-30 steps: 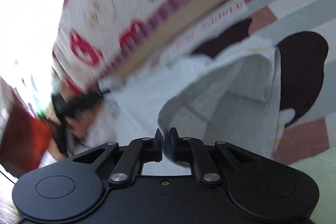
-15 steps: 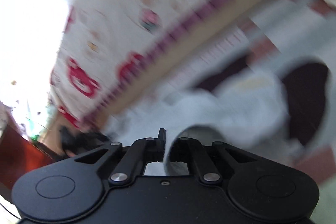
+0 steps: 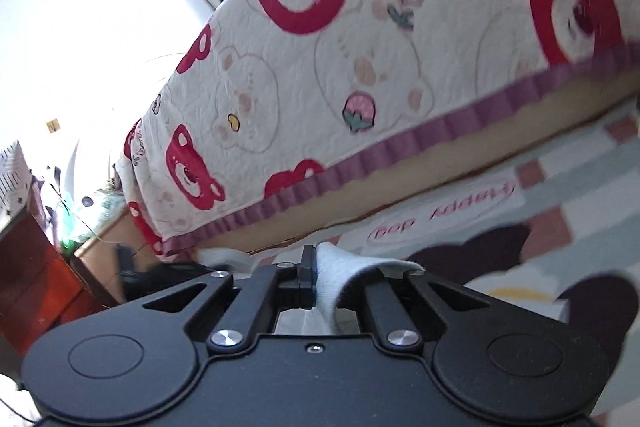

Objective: Fold clothes
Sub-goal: 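Lift the grey sweatshirt high with both grippers and shake it out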

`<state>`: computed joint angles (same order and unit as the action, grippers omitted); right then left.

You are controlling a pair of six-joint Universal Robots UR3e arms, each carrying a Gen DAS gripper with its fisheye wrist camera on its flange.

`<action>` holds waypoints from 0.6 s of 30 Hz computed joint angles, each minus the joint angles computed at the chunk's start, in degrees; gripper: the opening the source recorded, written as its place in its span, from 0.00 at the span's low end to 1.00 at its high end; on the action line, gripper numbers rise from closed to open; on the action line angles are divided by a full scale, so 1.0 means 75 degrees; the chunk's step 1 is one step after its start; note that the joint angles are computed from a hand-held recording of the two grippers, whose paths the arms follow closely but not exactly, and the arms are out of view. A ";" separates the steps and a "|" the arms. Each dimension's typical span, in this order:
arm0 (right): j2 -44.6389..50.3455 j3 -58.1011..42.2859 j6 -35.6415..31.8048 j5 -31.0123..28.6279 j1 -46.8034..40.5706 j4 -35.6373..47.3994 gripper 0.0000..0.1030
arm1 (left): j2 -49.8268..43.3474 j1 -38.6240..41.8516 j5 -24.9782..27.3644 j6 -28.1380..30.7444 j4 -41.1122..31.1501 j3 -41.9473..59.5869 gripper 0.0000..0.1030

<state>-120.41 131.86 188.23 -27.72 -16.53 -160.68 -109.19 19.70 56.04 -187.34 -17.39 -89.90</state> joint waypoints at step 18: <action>0.0470 -0.7389 0.0016 0.1665 -0.2331 0.2946 0.03 | 0.1547 0.0945 -0.0631 -0.0965 -0.1321 0.4171 0.03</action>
<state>-116.89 76.45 188.35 -15.23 -34.01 -138.59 -97.59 26.78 51.30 -194.58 -27.30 -58.61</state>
